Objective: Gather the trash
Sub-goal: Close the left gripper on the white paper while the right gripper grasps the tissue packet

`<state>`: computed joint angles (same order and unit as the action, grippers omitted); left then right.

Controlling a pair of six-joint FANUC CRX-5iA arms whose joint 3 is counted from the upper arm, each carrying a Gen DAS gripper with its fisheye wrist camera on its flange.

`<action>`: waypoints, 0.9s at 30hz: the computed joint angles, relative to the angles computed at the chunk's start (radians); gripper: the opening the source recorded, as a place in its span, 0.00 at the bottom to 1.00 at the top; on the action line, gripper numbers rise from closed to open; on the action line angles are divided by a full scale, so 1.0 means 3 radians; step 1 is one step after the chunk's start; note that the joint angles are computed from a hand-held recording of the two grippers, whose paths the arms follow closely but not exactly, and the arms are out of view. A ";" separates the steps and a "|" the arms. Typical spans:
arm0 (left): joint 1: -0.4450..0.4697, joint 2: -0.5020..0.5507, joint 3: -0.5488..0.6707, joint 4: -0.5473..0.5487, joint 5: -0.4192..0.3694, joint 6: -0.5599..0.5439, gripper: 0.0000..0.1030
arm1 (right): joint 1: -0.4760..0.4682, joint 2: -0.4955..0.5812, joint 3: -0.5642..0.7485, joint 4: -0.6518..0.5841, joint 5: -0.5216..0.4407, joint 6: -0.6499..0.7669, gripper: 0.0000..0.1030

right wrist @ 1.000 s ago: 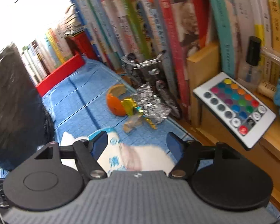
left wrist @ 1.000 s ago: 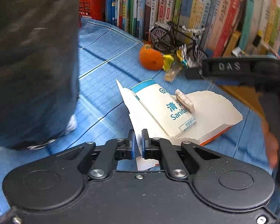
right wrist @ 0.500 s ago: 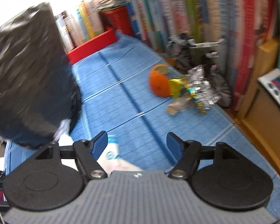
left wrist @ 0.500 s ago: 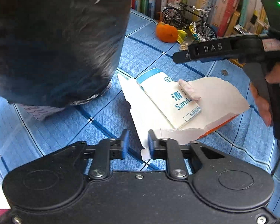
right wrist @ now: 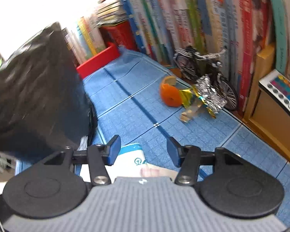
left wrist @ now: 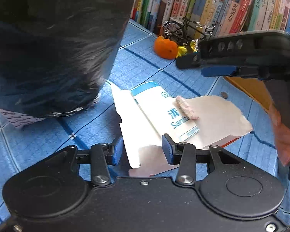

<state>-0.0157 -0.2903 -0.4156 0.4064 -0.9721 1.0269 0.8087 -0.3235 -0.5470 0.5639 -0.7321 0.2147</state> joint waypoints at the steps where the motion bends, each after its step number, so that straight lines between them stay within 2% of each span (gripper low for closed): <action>1: -0.0006 0.0000 -0.0006 0.0003 0.0009 0.0015 0.40 | 0.0022 0.0033 0.0054 -0.0060 -0.0076 0.0147 0.58; 3: -0.0008 -0.0005 -0.0017 -0.0003 0.0028 0.0037 0.40 | 0.0015 0.0087 0.0140 -0.0213 -0.0177 0.0390 0.57; 6: -0.0012 0.0004 -0.0030 0.0025 0.0040 0.0044 0.37 | -0.0021 0.0107 0.0176 -0.0469 -0.0205 0.0512 0.57; 9: -0.0022 -0.0005 -0.0052 0.0034 0.0083 0.0024 0.35 | -0.0040 0.0090 0.0135 -0.0623 -0.0181 0.0508 0.60; 12: -0.0034 -0.0026 -0.0083 0.0042 0.0145 0.0004 0.28 | -0.0059 0.0051 0.0046 -0.0679 -0.0066 0.0399 0.61; 15: -0.0024 -0.0095 -0.0144 0.0072 0.0222 -0.0067 0.21 | -0.0063 0.0030 -0.0022 -0.0693 0.0047 0.0291 0.57; 19: -0.0024 -0.0166 -0.0190 0.0119 0.0327 -0.0138 0.07 | -0.0033 0.0041 -0.0098 -0.0536 0.0078 0.0052 0.29; 21: -0.0011 -0.0185 -0.0196 0.0145 0.0335 -0.0163 0.06 | -0.0030 0.0018 -0.0142 -0.0443 0.0093 -0.0111 0.28; 22: -0.0017 -0.0193 -0.0190 0.0119 0.0353 -0.0156 0.01 | -0.0027 -0.0008 -0.0174 -0.0382 0.0118 -0.0181 0.28; 25: -0.0026 -0.0186 -0.0154 0.0064 0.0326 -0.0122 0.00 | -0.0045 -0.0050 -0.0182 -0.0352 0.0156 -0.0161 0.28; 27: -0.0033 -0.0176 -0.0137 0.0043 0.0312 -0.0111 0.00 | -0.0064 -0.0044 -0.0139 -0.0391 0.0157 -0.0058 0.35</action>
